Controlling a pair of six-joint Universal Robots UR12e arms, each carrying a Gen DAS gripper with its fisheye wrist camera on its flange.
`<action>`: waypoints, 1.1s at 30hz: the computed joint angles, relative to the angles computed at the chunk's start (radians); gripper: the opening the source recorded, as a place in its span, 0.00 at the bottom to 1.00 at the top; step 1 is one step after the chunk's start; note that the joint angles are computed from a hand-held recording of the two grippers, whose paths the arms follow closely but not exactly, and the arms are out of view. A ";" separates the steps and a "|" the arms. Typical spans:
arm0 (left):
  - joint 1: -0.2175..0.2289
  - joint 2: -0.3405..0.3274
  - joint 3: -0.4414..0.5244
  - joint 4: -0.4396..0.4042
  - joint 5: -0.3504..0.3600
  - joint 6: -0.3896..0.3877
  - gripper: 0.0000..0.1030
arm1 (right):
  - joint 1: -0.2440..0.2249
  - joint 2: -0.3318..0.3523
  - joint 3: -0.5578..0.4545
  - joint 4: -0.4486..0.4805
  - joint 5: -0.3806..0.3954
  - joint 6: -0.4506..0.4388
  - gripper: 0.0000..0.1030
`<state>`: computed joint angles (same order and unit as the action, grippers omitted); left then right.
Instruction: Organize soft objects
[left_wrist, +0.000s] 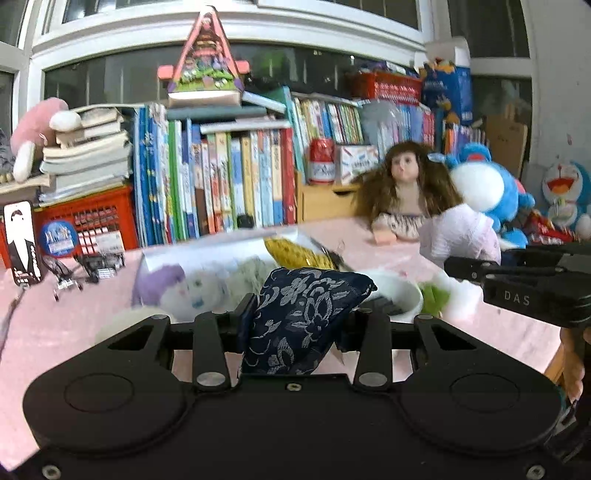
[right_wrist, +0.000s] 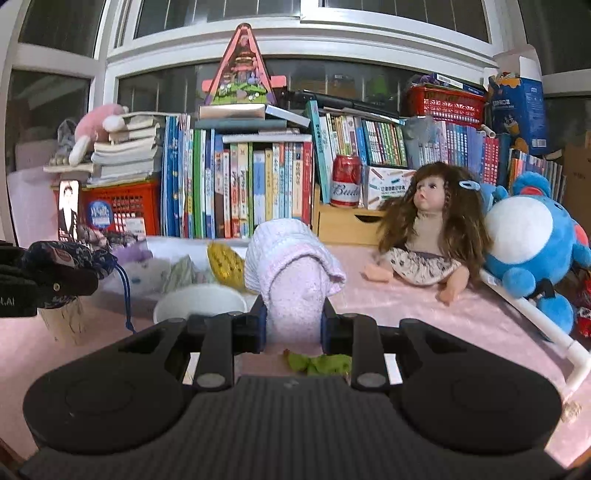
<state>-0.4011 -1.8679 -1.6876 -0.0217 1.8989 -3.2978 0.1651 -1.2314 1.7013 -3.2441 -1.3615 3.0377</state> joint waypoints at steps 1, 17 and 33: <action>0.005 0.003 0.005 -0.004 -0.002 0.001 0.37 | -0.002 0.000 -0.009 0.017 0.012 0.005 0.31; 0.087 0.012 0.094 -0.113 -0.031 -0.023 0.37 | 0.022 0.049 -0.179 0.257 0.059 0.024 0.31; 0.165 -0.039 0.226 -0.405 -0.157 -0.119 0.37 | 0.048 0.111 -0.341 0.521 0.057 -0.032 0.32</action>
<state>-0.2356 -1.9072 -1.4620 -0.4263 1.7419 -3.4166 0.2131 -1.1207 1.3606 -2.7232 -1.3047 3.0053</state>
